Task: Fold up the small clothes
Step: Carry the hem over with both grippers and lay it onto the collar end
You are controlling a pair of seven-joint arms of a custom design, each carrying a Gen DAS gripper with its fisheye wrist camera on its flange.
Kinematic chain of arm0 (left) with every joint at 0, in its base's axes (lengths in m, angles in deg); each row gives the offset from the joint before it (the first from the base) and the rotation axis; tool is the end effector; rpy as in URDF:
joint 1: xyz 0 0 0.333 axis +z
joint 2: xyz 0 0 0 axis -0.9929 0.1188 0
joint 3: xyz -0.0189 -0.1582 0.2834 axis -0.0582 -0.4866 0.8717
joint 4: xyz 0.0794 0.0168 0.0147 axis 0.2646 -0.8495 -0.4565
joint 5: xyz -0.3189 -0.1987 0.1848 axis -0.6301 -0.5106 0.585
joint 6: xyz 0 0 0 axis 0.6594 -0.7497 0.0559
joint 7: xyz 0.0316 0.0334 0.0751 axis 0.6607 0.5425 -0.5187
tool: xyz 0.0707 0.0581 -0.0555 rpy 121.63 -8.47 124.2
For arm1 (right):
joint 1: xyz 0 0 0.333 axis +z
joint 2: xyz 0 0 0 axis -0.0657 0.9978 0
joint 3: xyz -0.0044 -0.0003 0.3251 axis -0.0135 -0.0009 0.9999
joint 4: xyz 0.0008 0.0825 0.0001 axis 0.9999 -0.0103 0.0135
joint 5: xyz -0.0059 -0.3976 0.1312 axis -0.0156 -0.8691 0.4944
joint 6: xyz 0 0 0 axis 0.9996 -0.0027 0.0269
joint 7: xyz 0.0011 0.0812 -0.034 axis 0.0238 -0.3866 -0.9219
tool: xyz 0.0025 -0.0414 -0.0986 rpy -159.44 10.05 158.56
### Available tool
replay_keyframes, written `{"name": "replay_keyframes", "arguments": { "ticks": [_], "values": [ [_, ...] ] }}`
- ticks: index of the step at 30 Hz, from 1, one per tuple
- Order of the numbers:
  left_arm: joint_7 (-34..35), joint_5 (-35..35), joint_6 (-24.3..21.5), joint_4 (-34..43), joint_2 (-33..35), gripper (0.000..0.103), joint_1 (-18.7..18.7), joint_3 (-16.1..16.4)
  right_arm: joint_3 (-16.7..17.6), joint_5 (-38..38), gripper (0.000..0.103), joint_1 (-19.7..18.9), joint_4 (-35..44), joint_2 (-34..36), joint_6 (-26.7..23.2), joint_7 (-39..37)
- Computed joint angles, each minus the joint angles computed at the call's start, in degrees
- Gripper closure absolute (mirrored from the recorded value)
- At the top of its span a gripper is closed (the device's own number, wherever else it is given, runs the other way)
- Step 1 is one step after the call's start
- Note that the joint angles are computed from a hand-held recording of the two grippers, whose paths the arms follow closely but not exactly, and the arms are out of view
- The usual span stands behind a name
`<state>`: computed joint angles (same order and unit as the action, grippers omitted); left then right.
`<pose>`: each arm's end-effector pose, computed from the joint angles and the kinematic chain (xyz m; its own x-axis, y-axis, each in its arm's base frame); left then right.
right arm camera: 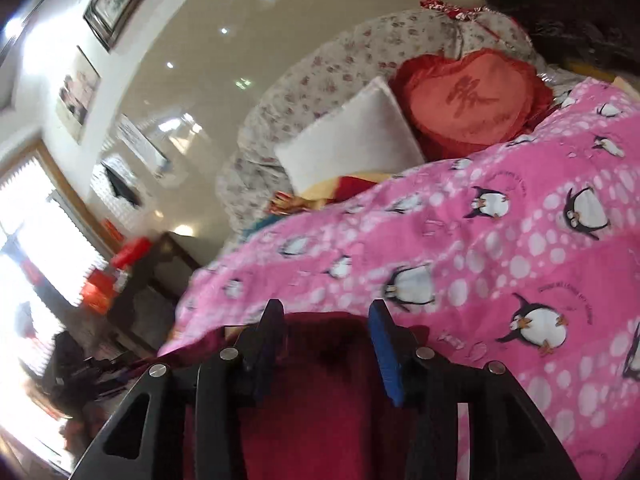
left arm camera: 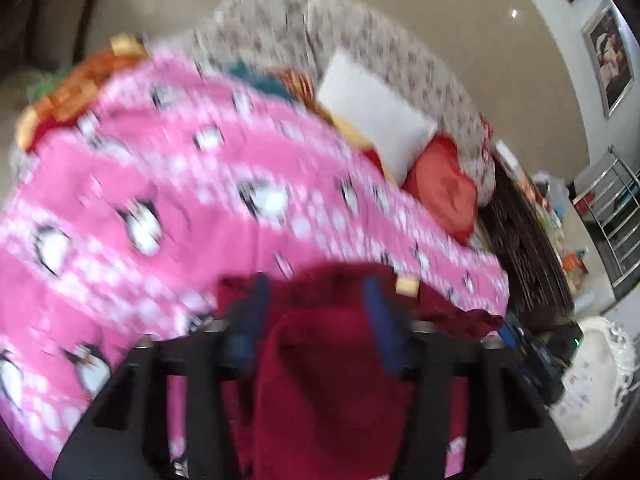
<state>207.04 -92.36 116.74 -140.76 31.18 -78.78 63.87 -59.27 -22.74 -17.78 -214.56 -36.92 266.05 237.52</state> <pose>0.6295 -0.0410 0.5668 -0.4332 -0.7142 0.5498 -0.8242 0.0670 -0.5624 0.3972 0.1426 0.5243 -0.2810 -0.7533 -0.5946 -0.3379 0.6576 -0.6733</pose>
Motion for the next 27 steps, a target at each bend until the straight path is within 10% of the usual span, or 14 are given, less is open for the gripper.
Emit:
{"name": "replay_keyframes", "arguments": {
  "ticks": [13,23,27],
  "values": [
    [7.42,5.40,2.74,-16.32,-9.96,0.038,-1.29,1.82,1.16,-10.12,0.060,7.78,21.00,23.52,-24.88,-9.67],
    [19.27,8.59,-5.27,-22.58,-14.26,0.038,-0.31,5.64,-5.81,-10.14,0.060,22.20,18.02,20.97,-16.63,-9.56],
    [22.39,9.64,-1.08,-25.87,-15.19,0.038,-1.03,4.16,-7.38,-11.80,0.060,26.60,16.42,19.22,-18.41,-7.78]
  ]
}}
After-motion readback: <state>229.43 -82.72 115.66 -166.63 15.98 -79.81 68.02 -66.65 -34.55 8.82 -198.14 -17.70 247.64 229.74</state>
